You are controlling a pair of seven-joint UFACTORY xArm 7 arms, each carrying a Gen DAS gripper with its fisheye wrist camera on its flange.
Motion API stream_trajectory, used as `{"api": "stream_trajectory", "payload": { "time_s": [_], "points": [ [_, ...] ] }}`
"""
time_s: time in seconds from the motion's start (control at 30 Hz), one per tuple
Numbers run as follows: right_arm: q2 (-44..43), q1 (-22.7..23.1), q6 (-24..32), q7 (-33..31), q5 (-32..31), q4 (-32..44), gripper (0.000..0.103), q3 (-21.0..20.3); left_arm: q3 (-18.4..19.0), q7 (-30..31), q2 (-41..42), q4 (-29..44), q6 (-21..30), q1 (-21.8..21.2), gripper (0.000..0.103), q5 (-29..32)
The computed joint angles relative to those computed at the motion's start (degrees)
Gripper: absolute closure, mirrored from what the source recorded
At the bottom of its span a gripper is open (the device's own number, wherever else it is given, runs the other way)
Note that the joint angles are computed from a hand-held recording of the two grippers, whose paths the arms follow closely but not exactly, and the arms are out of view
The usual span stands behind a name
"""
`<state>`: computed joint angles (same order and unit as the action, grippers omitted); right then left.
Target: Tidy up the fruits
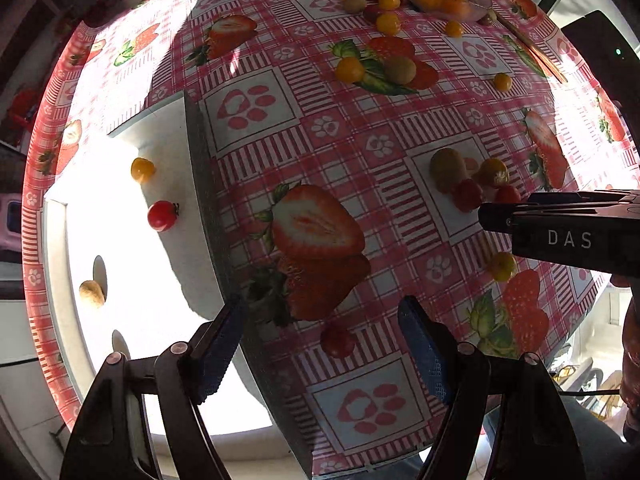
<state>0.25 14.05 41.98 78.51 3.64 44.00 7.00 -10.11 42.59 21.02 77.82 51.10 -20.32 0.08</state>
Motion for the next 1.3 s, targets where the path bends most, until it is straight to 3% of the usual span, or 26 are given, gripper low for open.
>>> {"api": "stream_trajectory", "payload": {
  "time_s": [0.3, 0.37, 0.43, 0.5, 0.57, 0.6, 0.77, 1.23, 1.3],
  "points": [
    [0.06, -0.08, 2.54, -1.13, -1.20, 0.96, 0.047, 0.02, 0.18, -2.97, -3.14, -7.49, -4.88, -0.46, 0.025, 1.64],
    [0.75, 0.01, 3.20, -1.30, -1.94, 1.71, 0.063, 0.04, 0.56, -5.58, -2.36, -6.85, -3.17, -0.96, 0.040, 2.25],
    [0.95, 0.05, 2.89, -2.11, -1.79, 1.90, 0.077, -0.01, 0.41, -6.59, -1.84, -6.53, -2.61, -0.27, 0.043, 0.57],
    [0.55, 0.01, 1.58, -2.90, -1.02, 1.20, 0.079, -0.09, 0.08, -5.60, -2.02, -6.87, -2.67, 0.44, 0.049, -0.38],
    [-0.22, -0.03, 0.38, -3.00, -0.58, 0.44, 0.079, -0.10, -0.35, -3.98, -2.14, -6.70, -2.10, 1.07, 0.081, -1.60],
    [-0.51, -0.04, -0.15, -2.03, -0.82, -0.04, 0.079, -0.09, -0.48, -3.54, -1.62, -5.66, -0.51, 1.32, 0.082, -2.39],
    [-2.39, 0.06, -1.92, -1.48, 0.06, -1.65, 0.079, 0.24, -0.40, -4.96, 1.75, 0.37, 6.70, 2.37, 0.082, -6.75],
    [-8.66, 1.40, -3.65, 3.08, 1.38, -6.08, 0.079, 1.99, -0.39, -1.46, 1.82, 1.76, 9.96, 3.81, 0.082, -8.67],
    [-9.40, 1.24, -2.72, 2.60, 1.20, -5.72, 0.079, 1.78, -0.39, -1.51, 2.92, 5.82, 12.75, 3.85, 0.082, -9.16]
  ]
}}
